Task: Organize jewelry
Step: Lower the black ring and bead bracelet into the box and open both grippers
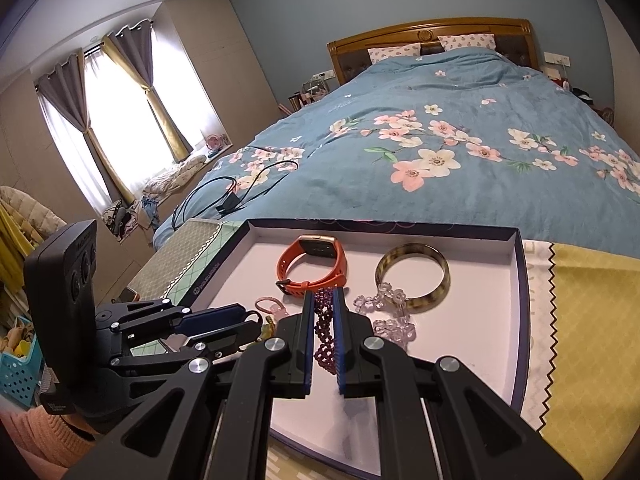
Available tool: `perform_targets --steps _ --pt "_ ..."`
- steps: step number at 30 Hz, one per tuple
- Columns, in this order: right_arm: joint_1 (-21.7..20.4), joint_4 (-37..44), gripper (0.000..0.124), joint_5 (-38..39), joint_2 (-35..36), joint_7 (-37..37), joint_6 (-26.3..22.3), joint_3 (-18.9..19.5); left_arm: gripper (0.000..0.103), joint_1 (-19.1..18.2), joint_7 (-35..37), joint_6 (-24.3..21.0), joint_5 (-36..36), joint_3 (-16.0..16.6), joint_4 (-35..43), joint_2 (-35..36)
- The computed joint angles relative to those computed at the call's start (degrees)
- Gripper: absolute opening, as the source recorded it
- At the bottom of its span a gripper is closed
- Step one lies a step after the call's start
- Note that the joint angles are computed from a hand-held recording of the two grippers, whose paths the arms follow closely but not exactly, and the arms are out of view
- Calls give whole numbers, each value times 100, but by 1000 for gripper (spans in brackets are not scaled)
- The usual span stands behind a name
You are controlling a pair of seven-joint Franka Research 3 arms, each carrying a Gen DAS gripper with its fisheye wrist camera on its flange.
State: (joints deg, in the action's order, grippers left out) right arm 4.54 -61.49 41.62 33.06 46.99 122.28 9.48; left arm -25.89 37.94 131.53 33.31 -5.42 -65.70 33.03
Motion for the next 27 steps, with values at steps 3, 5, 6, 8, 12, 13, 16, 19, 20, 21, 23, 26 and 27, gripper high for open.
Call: perform_targets --steps 3,5,6,8,12,13,16,19,20,21,23,26,27 --pt "26 128 7 -100 100 156 -52 -46 22 10 42 -14 -34 -15 20 31" --pt "42 185 8 -179 155 248 -60 -68 22 22 80 -22 -80 -29 47 67" --pt "44 217 8 -213 184 286 -73 -72 22 23 82 -27 -96 -28 53 79" --pt "50 266 8 -282 232 382 -84 -86 22 31 92 -6 -123 -29 45 86" --pt "54 339 8 -397 312 520 -83 -98 22 37 99 -9 -167 -23 80 125" --pt "63 388 10 -441 346 566 -90 -108 22 41 95 -13 -184 -23 78 129" --pt "70 356 11 -535 343 622 -49 -122 22 62 97 -14 -240 -33 65 137" --pt "84 312 12 -615 327 693 22 -145 24 69 94 7 -256 -30 26 124" --pt "93 282 13 -644 314 734 68 -161 25 69 88 15 -253 -27 12 114" --pt "94 270 17 -669 310 752 89 -167 26 66 74 24 -243 -20 4 110" --pt "96 236 24 -713 294 789 122 -177 30 63 33 55 -221 -9 -43 81" --pt "77 125 24 -738 226 773 175 -175 34 59 -49 123 -169 -2 -149 -1" --pt "72 79 24 -737 197 761 195 -173 35 53 -65 119 -150 -1 -152 -12"
